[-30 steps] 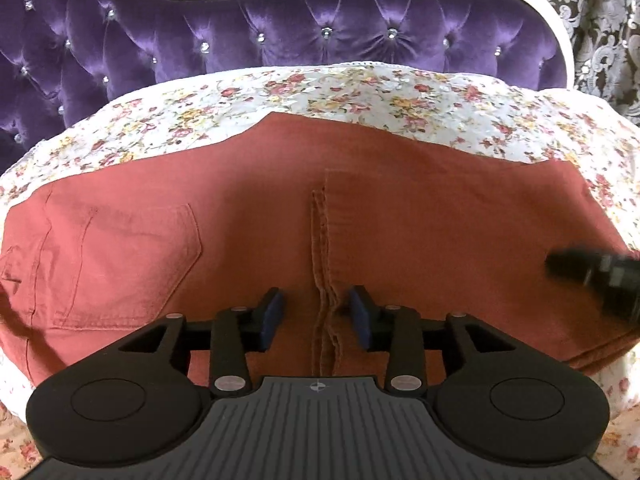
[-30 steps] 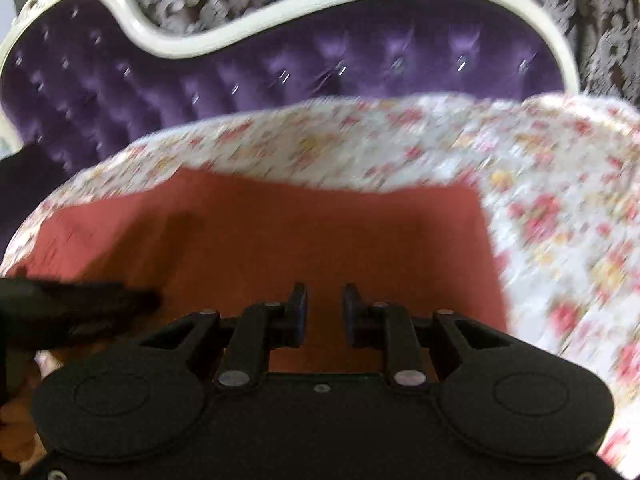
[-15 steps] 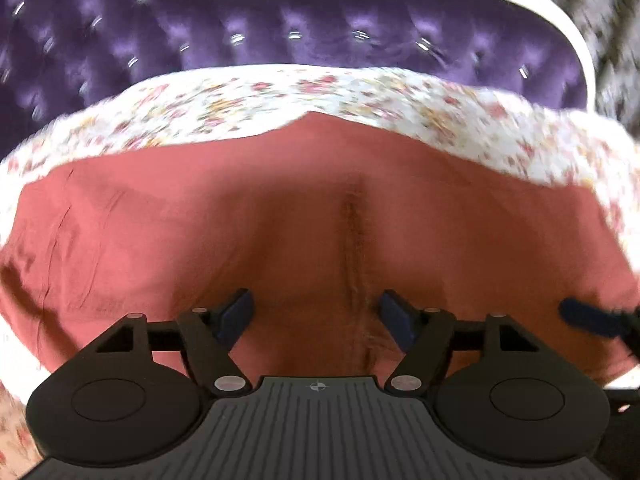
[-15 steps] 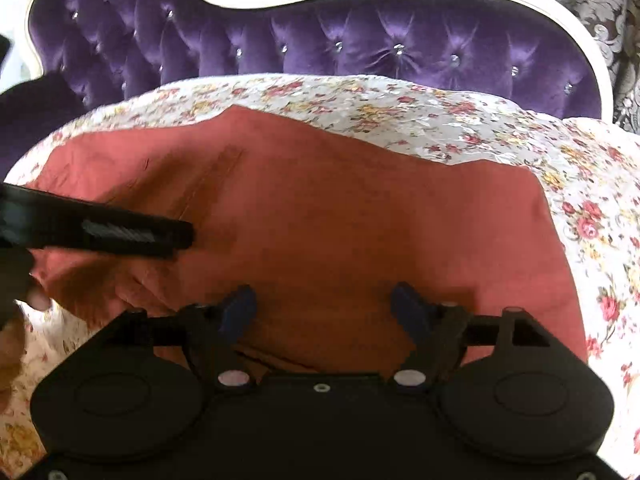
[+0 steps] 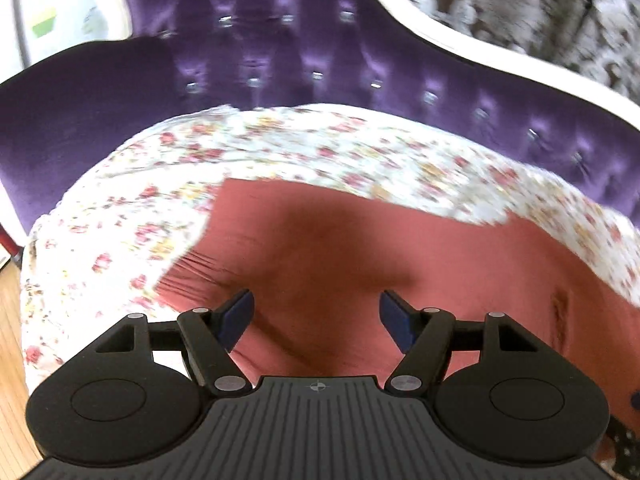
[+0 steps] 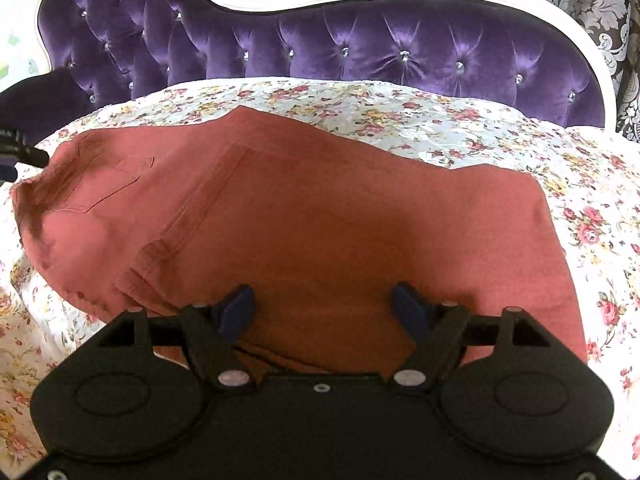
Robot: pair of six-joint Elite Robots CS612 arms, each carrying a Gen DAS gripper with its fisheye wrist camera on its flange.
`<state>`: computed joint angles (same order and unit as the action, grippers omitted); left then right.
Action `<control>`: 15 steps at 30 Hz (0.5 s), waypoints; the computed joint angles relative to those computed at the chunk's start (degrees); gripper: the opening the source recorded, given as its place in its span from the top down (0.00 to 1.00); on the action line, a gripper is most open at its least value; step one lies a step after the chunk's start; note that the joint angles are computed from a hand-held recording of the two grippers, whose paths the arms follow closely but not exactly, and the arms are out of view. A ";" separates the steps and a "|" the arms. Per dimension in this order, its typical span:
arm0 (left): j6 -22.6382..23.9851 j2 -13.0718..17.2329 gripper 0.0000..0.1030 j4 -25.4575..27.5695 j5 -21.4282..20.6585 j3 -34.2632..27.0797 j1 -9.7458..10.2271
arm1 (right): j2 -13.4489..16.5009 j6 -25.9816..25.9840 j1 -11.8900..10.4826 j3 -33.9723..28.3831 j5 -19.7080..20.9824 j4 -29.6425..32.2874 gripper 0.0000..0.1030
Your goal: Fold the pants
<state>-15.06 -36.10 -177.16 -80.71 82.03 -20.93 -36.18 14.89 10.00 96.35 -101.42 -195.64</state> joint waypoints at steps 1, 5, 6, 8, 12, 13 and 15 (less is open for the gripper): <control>-0.41 0.16 0.34 0.80 -0.25 -0.62 0.45 | 0.01 0.11 -0.02 -0.13 0.07 0.25 0.23; -0.95 0.92 0.34 3.81 0.48 -1.57 1.31 | 0.01 -0.17 -0.14 -0.23 0.36 0.60 0.23; -0.95 1.09 0.34 4.66 0.75 -1.53 1.44 | 0.02 -0.10 -0.13 -0.29 0.37 0.73 0.23; -1.15 1.54 0.33 6.19 0.96 -1.54 1.64 | -0.03 -0.16 -0.18 -0.34 0.48 1.02 0.23; -5.71 2.09 0.31 3.01 -4.67 -0.16 3.19 | -0.19 -0.43 -0.29 -0.36 0.79 1.68 0.23; -6.77 2.26 0.29 1.83 -5.73 0.03 3.51 | -0.22 -0.55 -0.35 -0.33 0.92 1.71 0.23; -6.03 2.40 0.27 1.51 -6.63 -0.18 3.81 | -0.23 -0.74 -0.39 -0.33 1.03 1.78 0.23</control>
